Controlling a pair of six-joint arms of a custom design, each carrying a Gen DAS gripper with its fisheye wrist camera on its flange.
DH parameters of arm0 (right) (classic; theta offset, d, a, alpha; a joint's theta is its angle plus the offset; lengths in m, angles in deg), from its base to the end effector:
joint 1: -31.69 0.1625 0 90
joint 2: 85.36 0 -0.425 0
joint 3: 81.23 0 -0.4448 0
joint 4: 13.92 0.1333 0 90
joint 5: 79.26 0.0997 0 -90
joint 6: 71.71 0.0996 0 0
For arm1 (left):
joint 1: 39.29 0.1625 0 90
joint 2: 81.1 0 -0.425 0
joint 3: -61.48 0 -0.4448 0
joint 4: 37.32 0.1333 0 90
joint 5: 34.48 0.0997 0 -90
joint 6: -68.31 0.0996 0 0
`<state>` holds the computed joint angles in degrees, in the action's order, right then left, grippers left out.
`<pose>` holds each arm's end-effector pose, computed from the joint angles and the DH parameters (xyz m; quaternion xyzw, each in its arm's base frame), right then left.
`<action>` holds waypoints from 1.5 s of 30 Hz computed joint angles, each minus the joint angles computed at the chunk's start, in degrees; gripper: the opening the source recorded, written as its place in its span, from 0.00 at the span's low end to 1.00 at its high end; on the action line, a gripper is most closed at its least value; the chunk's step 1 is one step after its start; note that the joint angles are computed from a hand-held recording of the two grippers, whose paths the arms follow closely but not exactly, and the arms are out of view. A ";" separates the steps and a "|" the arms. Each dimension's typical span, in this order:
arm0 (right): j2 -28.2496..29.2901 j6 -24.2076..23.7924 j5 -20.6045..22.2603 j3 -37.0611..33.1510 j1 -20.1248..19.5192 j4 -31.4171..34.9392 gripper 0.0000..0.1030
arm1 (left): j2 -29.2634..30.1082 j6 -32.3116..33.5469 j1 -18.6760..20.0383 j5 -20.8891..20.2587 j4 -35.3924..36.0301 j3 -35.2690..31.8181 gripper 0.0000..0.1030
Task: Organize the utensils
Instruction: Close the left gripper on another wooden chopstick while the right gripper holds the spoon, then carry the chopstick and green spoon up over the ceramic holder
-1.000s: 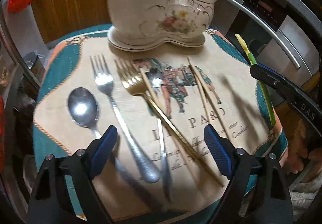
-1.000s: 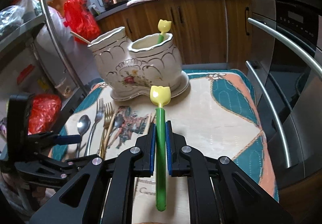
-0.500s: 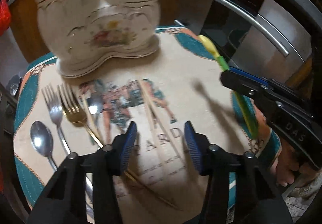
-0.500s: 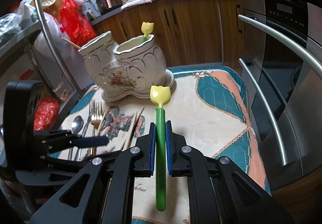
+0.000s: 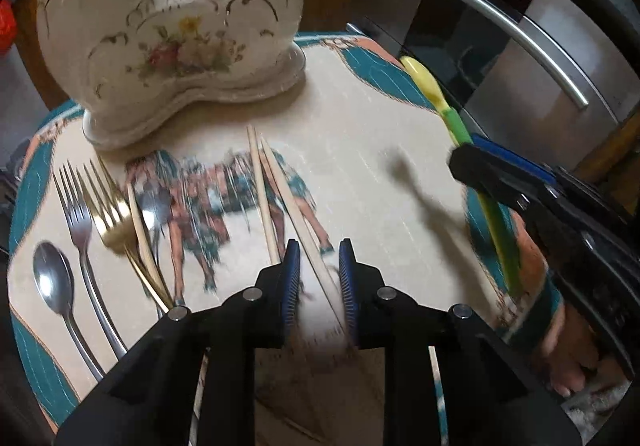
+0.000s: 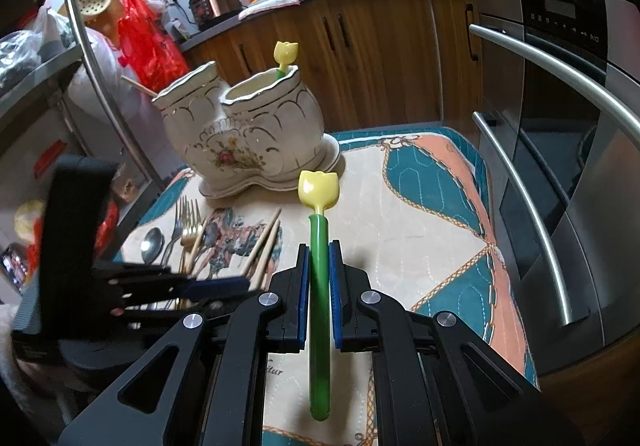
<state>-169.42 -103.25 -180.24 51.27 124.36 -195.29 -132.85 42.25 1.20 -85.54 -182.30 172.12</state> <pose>0.1365 -0.4728 0.2487 0.2390 -0.8957 0.3306 0.1770 -0.3193 -0.5302 0.0313 0.2026 0.9203 -0.1787 0.2830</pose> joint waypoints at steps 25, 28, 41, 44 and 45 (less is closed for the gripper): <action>0.64 1.07 3.49 -3.13 3.04 1.53 0.10 | -8.21 13.35 -3.21 6.98 -21.43 6.95 0.06; 1.93 1.74 5.58 -5.61 3.92 1.10 0.10 | -9.49 18.20 -3.99 8.65 -27.60 6.48 0.06; 12.47 5.18 15.25 -18.91 5.77 -2.37 0.10 | -1.78 36.24 0.38 10.07 -45.87 -9.66 0.06; 15.13 4.19 16.13 -20.82 5.79 -4.74 0.10 | 0.53 40.10 1.02 10.82 -49.80 -12.20 0.06; 16.17 4.07 16.85 -21.56 5.62 -5.28 0.10 | 1.30 41.32 1.20 10.95 -51.21 -12.84 0.06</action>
